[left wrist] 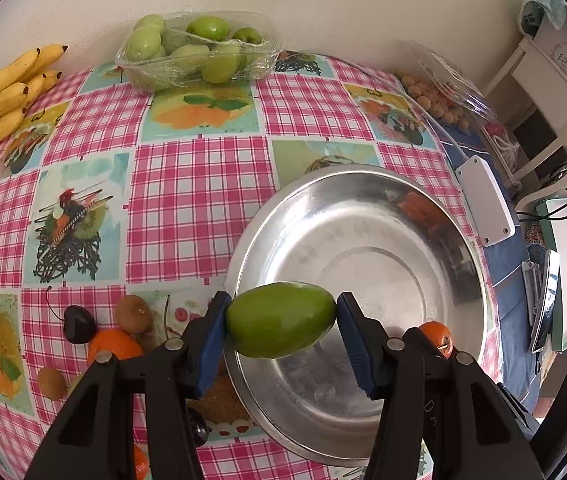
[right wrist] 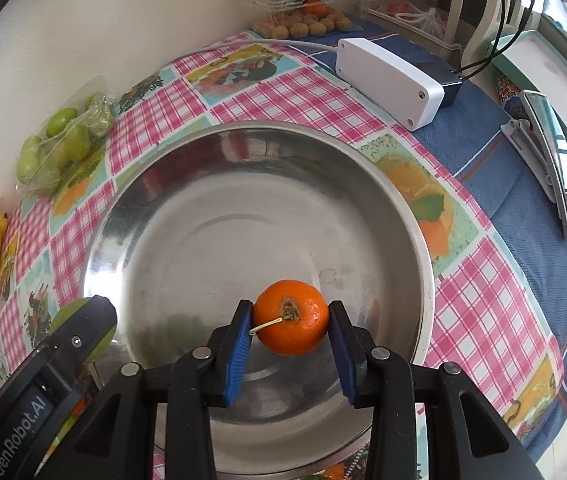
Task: Organize fruits
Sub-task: 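Carry both fruits over the steel bowl and open both grippers to drop them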
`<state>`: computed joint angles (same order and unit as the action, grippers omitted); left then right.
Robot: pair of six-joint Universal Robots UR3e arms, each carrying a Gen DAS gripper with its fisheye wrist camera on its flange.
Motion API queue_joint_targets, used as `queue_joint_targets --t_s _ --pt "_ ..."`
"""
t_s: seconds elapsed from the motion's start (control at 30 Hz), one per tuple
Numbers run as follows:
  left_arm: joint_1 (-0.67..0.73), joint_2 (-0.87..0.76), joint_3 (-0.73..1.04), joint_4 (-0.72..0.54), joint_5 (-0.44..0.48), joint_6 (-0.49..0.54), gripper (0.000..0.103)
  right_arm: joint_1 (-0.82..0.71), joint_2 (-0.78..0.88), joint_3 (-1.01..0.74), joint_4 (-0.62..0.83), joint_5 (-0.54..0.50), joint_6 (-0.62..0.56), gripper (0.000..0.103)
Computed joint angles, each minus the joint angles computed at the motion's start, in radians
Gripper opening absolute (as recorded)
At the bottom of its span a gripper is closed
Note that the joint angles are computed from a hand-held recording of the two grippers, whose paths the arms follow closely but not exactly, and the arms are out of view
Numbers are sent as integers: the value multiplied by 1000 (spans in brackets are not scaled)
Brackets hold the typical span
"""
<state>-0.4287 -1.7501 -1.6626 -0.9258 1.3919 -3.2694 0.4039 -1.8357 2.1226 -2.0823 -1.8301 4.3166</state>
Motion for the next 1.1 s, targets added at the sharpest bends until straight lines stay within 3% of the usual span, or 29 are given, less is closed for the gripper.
queue_joint_targets --t_s 0.5,0.6,0.73,0.83,0.9,1.03,1.1 --pt "13 68 17 -53 31 -11 57 -1 -2 -8 12 11 -12 43" --pt "14 80 23 -79 81 -25 63 1 -2 -13 16 6 -17 57" --pt "51 93 1 -106 102 -43 65 1 -7 -12 18 7 -17 59" --pt "83 103 -24 -121 132 -62 67 3 -3 -13 15 5 -25 69" --pt "94 108 -38 -119 159 -70 79 8 2 -17 11 -1 -29 73" --pt "123 132 -93 -94 186 -72 82 21 21 -33 -3 -12 -44 85" --pt "132 139 -114 -86 200 -72 91 26 26 -39 -9 -15 -52 91"
